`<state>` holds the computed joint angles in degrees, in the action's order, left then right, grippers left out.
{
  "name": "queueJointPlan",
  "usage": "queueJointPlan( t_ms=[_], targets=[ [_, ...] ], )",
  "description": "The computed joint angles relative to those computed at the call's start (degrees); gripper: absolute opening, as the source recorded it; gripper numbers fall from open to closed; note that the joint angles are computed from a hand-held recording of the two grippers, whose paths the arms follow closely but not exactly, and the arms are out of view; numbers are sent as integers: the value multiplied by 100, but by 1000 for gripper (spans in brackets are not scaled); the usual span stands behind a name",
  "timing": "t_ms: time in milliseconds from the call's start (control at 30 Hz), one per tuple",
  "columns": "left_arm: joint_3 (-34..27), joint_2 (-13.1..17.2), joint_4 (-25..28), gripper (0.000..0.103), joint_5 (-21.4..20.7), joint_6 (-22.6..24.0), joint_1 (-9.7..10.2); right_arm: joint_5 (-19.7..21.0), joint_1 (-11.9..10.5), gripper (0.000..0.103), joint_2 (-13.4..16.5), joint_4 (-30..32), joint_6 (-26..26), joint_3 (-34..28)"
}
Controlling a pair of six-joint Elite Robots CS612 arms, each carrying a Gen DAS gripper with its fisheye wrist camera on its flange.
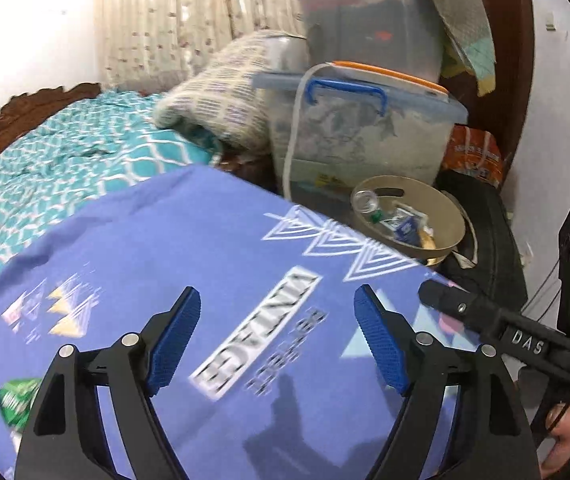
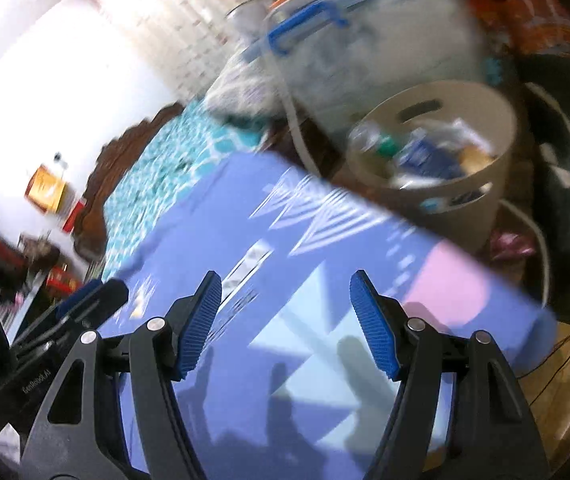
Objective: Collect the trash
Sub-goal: 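Bring both tools back toward the green can and white tissue, then grasp the crushed green can with the right tool while the left tool grasps the white tissue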
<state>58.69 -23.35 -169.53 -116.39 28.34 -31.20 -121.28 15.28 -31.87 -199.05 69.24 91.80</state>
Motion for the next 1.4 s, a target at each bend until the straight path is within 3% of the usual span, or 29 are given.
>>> queueJointPlan(
  t_ms=[433,800,1033,1200,1267,1400],
  targets=[
    [171,2,-352,76,419,-611,579,873,248,68,382,1013,-1067,-1316],
    [-183,274,54,76,1026,-1277,1044,1933,282,68,925,1869,-2118,-2747],
    [-658,518,453,76,1521,-1877,1350,2529,129,68,1374,2325,-2471,-3843],
    [-1138,709,972,75,1214,-2547,1589,3006,-21,68,1792,2851,-2173,-4686],
    [-1306,783,1166,75,866,-2790,1685,3389,-105,68,1989,2987,-1916,-5017],
    [-1444,850,1310,75,560,-2933,1762,3881,-155,69,2333,3182,-1770,-5633]
  ],
)
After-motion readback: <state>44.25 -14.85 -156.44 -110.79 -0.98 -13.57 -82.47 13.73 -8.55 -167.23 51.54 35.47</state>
